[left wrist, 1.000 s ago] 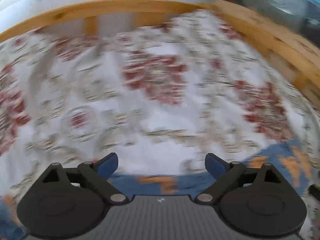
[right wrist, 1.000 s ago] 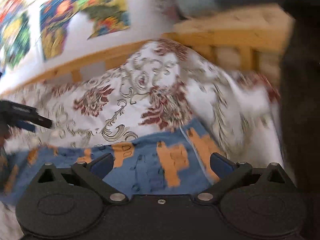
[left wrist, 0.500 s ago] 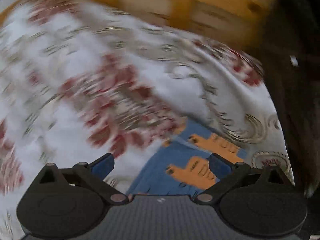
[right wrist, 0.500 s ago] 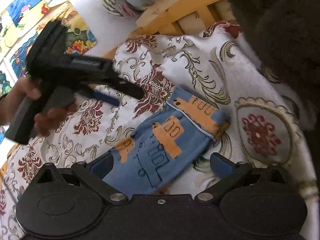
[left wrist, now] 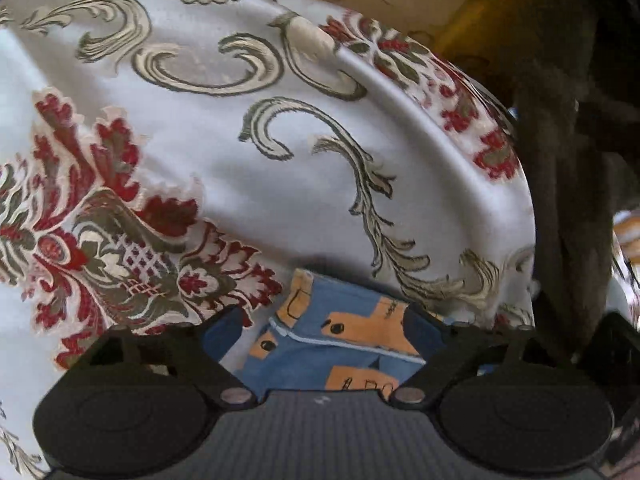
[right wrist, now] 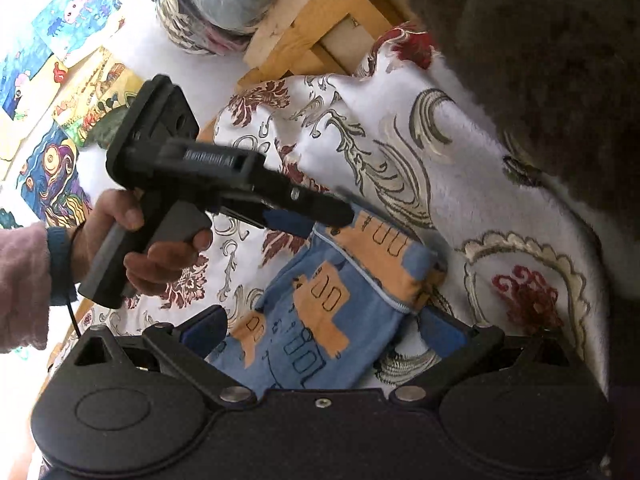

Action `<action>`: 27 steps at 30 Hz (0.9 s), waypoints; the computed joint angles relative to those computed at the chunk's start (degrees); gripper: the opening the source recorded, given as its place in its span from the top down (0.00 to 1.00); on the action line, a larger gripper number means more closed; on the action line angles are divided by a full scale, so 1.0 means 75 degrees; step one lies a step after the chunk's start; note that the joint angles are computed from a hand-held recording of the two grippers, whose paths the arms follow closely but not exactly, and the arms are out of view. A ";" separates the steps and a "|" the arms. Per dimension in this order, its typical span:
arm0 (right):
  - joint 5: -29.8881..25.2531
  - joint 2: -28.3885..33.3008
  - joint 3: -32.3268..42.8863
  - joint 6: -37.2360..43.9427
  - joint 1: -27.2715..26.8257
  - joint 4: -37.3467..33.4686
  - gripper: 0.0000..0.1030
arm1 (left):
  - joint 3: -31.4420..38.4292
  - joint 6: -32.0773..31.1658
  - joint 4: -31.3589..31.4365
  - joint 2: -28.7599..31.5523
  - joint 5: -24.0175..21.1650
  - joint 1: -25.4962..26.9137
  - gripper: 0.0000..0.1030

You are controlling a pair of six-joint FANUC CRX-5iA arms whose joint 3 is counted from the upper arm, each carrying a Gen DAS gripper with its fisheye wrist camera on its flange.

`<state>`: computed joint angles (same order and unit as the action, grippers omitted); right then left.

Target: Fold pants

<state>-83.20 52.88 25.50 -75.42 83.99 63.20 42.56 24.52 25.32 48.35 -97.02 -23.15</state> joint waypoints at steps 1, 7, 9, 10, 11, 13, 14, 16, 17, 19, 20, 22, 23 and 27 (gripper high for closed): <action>0.0007 -0.0040 -0.0091 -0.0070 -0.0001 0.0047 0.01 | 0.0075 0.0008 -0.0001 0.0059 -0.0066 0.0000 0.15; -0.0312 0.0134 0.0202 0.0016 0.0038 -0.0105 0.16 | 0.0707 0.0178 0.0214 0.0518 -0.0343 0.0133 0.33; -0.0547 0.0283 0.0528 0.0240 0.0058 -0.0321 0.24 | 0.0587 0.0246 0.0282 0.0473 -0.0073 0.0163 0.42; -0.0682 0.0382 0.0729 0.0377 0.0061 -0.0415 0.30 | 0.0588 0.0293 0.0367 0.0494 -0.0032 0.0163 0.42; -0.0829 0.0495 0.0965 0.0532 0.0063 -0.0529 0.32 | 0.0523 0.0268 0.0440 0.0472 0.0041 0.0176 0.45; -0.1048 0.0666 0.1327 0.0820 0.0066 -0.0738 0.42 | 0.0490 0.0178 0.0533 0.0465 0.0091 0.0211 0.54; -0.1194 0.0764 0.1549 0.0948 0.0065 -0.0865 0.44 | 0.0516 0.0188 0.0579 0.0487 0.0052 0.0221 0.62; -0.1406 0.0940 0.1916 0.1142 0.0049 -0.1048 0.49 | 0.0195 0.0167 0.0603 0.0313 0.0287 0.0230 0.64; -0.1485 0.1009 0.2059 0.1210 0.0050 -0.1112 0.50 | 0.0019 0.0093 0.0617 0.0206 0.0431 0.0232 0.66; -0.1711 0.1166 0.2431 0.1271 0.0051 -0.1279 0.51 | -0.0665 -0.0182 0.0708 -0.0174 0.0960 0.0255 0.69; -0.1798 0.1230 0.2596 0.1186 0.0057 -0.1337 0.51 | -0.0881 -0.0259 0.0756 -0.0283 0.1139 0.0274 0.71; -0.1882 0.1302 0.2756 0.1155 0.0044 -0.1389 0.50 | -0.1380 -0.0451 0.0861 -0.0544 0.1541 0.0330 0.73; -0.1830 0.1268 0.2682 0.1111 0.0031 -0.1404 0.50 | -0.1645 -0.0557 0.0930 -0.0690 0.1732 0.0363 0.74; -0.1584 0.0995 0.2102 0.0593 -0.0006 -0.1285 0.56 | -0.2234 -0.0780 0.1010 -0.1050 0.2205 0.0415 0.75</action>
